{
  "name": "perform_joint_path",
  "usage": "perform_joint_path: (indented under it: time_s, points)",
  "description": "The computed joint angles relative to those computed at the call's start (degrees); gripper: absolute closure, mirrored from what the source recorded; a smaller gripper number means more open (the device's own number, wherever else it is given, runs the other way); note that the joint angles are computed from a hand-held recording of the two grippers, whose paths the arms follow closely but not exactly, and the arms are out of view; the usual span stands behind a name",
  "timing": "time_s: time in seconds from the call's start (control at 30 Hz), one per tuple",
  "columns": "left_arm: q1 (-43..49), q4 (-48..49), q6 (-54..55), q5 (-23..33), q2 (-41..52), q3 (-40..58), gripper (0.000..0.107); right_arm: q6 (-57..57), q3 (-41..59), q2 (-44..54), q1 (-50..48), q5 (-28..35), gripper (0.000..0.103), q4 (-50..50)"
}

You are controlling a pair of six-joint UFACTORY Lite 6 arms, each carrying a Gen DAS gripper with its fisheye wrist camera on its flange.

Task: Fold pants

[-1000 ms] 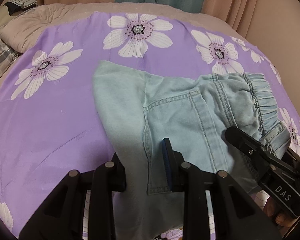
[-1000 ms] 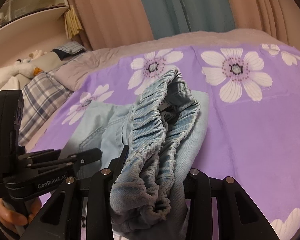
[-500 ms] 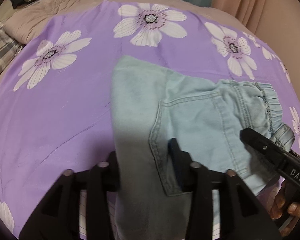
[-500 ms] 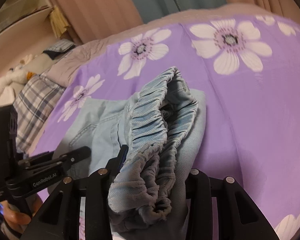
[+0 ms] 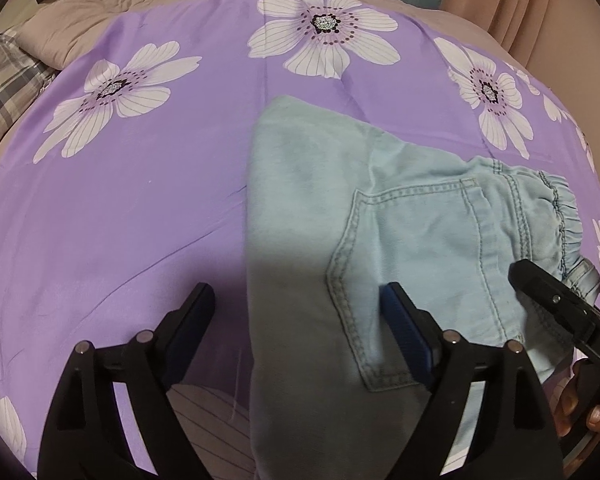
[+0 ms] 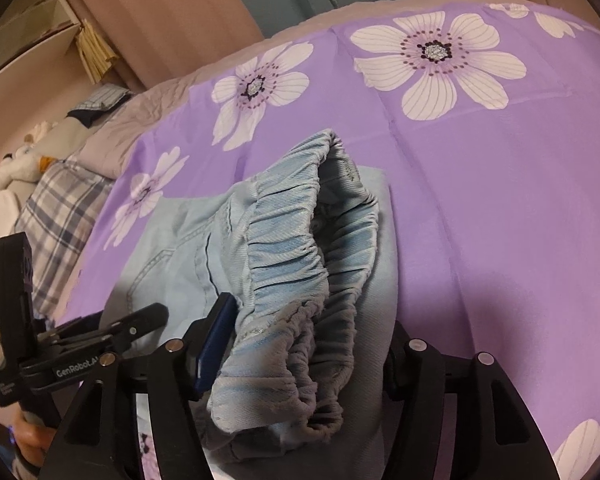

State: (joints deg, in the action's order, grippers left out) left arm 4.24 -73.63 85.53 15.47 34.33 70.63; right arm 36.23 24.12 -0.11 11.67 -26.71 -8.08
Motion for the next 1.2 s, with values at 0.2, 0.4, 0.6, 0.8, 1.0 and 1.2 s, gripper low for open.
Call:
perform_joint_path:
  time_s: [0.2,0.4,0.6,0.8,1.0,1.2]
  points:
    - [-0.1,1.6,-1.8,-0.6,0.2,0.4,0.016,-7.9,0.8,-0.3,1.8,2.0,0.036,8.6]
    - [-1.3,1.3,-1.5,-3.8,-0.8,-0.8,0.012,-17.1,1.0,-1.0,4.2,3.2,0.033,18.8]
    - [-1.9,10.3,-12.2,-6.0,-0.2,-0.1,0.005,-31.2,1.7,-1.3,7.2,3.2,0.027,33.6]
    - [-2.4,15.0,-18.1,-6.9,-0.6,-0.4,0.004,-34.5,1.7,-1.4,8.0,3.0,0.027,37.1]
    - [-2.0,19.5,-23.6,-5.5,0.3,0.8,0.004,-35.8,1.8,-1.3,8.5,2.8,0.026,38.7]
    - [-2.7,19.9,-24.3,-6.8,-0.2,0.1,0.004,-36.2,2.0,-1.0,8.4,2.7,0.026,39.0]
